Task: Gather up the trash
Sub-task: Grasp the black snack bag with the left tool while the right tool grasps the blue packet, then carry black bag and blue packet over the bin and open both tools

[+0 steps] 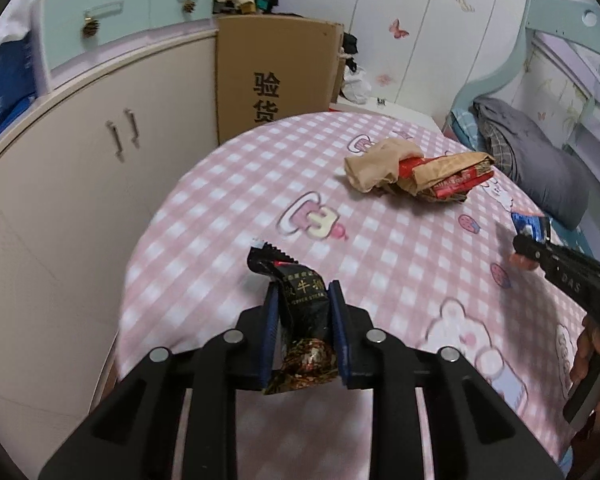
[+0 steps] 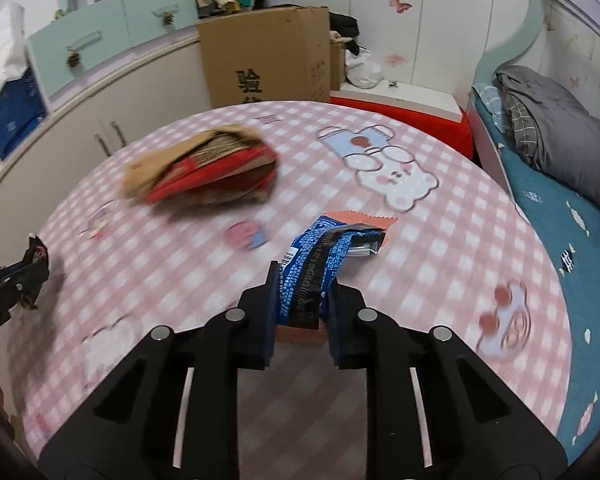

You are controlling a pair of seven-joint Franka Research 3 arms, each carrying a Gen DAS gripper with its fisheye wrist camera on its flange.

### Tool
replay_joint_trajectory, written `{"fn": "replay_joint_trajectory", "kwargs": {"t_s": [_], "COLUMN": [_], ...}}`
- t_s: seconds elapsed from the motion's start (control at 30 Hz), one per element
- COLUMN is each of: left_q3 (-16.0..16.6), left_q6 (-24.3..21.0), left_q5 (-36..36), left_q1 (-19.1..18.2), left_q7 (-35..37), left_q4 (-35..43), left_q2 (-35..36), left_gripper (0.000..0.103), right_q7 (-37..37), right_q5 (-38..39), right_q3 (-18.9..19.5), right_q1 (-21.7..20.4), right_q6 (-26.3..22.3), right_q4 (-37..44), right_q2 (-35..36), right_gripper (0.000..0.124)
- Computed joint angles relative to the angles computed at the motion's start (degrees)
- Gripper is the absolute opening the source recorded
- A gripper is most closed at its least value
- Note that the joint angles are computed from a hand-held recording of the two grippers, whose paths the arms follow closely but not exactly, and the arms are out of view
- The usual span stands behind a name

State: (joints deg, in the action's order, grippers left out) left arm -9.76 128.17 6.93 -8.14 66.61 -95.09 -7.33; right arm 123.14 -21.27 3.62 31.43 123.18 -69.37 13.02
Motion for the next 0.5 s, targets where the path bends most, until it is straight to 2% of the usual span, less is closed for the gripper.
{"fn": "replay_joint_trajectory", "kwargs": {"t_s": [0.1,0.23,0.33,0.5], "left_q3": [0.4,1.24,2.31,4.76], "left_q6": [0.83,1.2,0.92,0.86], "left_q5": [-0.12,0.36,0.23,0.12], "left_q1": [0.28,0.7,1.16,2.07], "left_q7": [-0.89,-2.09,-2.54,-2.18], "left_q4": [-5.24,-11.22,-15.98,-22.78], "left_q2": [-5.39,-12.24,-17.9,-26.56], "left_gripper": [0.023,0.023,0.023,0.023], "right_q7": [0.54,1.29,1.08,-0.38], "right_q5": [-0.33,-0.69,-1.74,-2.37], "right_q3": [1.29,3.51,4.89,5.71], "right_q1": [0.96,2.26,4.44,11.0], "right_q6": [1.86,2.85,1.96,-0.6], "right_q4": [-4.12,-5.18,-2.31,7.78], "right_q2": [-3.59,-5.18,-3.56,3.36], "right_gripper": [0.02,0.02,0.02,0.02]}}
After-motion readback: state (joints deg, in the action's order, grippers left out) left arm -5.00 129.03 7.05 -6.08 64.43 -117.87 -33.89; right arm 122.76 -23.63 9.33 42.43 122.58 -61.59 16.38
